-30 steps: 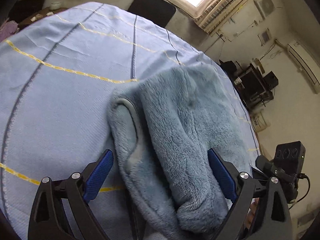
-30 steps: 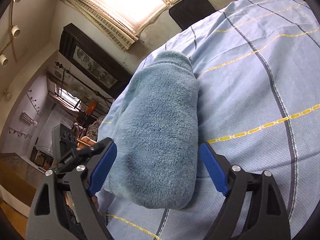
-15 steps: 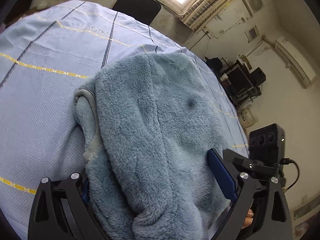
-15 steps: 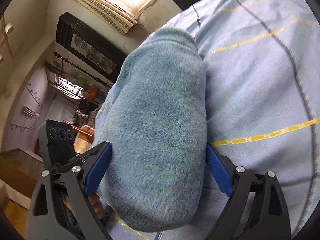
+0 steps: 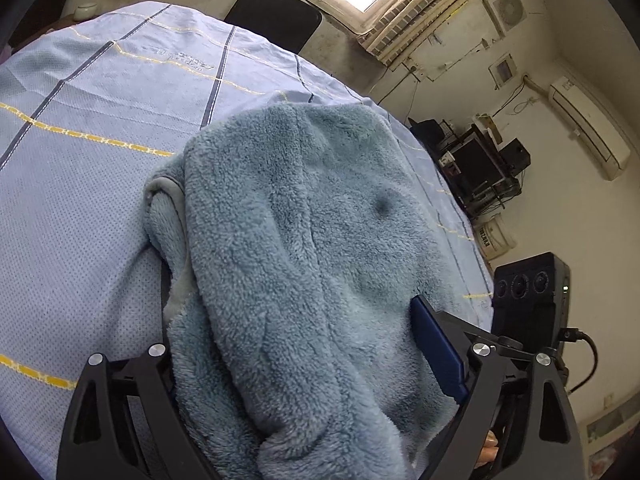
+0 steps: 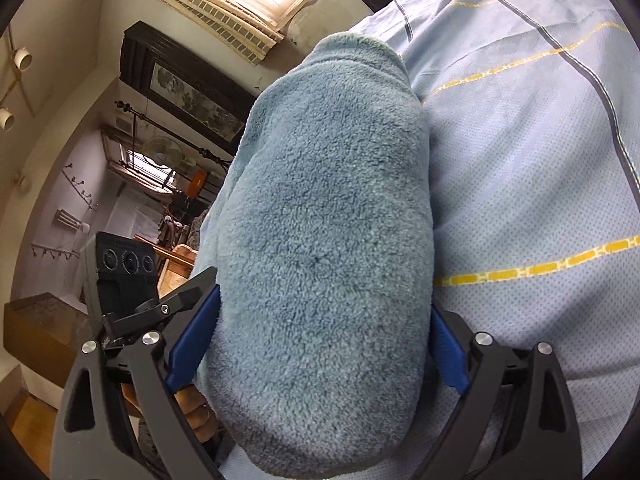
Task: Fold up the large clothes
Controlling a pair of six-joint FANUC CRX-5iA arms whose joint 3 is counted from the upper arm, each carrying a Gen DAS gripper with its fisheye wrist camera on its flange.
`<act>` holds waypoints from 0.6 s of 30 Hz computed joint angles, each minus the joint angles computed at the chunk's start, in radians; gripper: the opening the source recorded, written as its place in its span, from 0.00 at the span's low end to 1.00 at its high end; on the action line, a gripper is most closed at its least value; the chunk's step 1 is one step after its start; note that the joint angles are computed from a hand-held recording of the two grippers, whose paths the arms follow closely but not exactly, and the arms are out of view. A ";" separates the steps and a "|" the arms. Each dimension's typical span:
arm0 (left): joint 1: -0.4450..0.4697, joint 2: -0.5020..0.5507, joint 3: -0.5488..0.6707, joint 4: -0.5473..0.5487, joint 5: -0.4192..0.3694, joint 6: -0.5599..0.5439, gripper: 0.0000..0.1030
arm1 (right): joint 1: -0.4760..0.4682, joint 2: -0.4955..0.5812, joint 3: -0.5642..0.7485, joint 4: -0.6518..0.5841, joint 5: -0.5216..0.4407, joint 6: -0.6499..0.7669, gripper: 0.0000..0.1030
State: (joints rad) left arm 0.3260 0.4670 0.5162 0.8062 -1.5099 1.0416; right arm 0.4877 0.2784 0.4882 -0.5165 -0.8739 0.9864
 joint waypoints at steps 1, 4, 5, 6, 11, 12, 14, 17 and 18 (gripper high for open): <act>-0.001 0.000 -0.001 -0.004 0.005 0.003 0.87 | 0.008 0.005 0.005 0.019 0.000 -0.003 0.87; 0.002 0.003 -0.008 0.018 0.004 0.003 0.82 | 0.022 0.006 -0.001 0.051 0.022 -0.015 0.85; 0.001 -0.001 -0.013 0.019 0.008 -0.004 0.80 | 0.018 0.005 -0.002 0.038 0.027 -0.007 0.81; 0.001 -0.005 -0.017 0.019 0.012 -0.010 0.79 | 0.017 0.005 -0.003 0.028 0.030 -0.005 0.78; 0.007 -0.016 -0.042 0.070 0.009 -0.035 0.74 | 0.020 -0.010 -0.014 0.028 0.056 0.022 0.69; 0.006 -0.020 -0.043 0.072 0.011 -0.040 0.73 | 0.018 -0.014 -0.020 0.025 0.063 0.032 0.68; 0.006 -0.032 -0.052 0.077 0.018 -0.055 0.72 | 0.023 -0.021 -0.024 0.034 0.072 0.037 0.68; 0.007 -0.052 -0.067 0.088 0.029 -0.078 0.71 | 0.021 -0.032 -0.031 0.024 0.080 0.051 0.68; 0.008 -0.057 -0.072 0.093 0.032 -0.086 0.71 | 0.018 -0.037 -0.035 0.016 0.083 0.060 0.68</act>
State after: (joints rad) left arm 0.3338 0.4097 0.4440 0.8995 -1.4781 0.9561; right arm 0.5057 0.2410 0.4537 -0.5001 -0.7912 1.0464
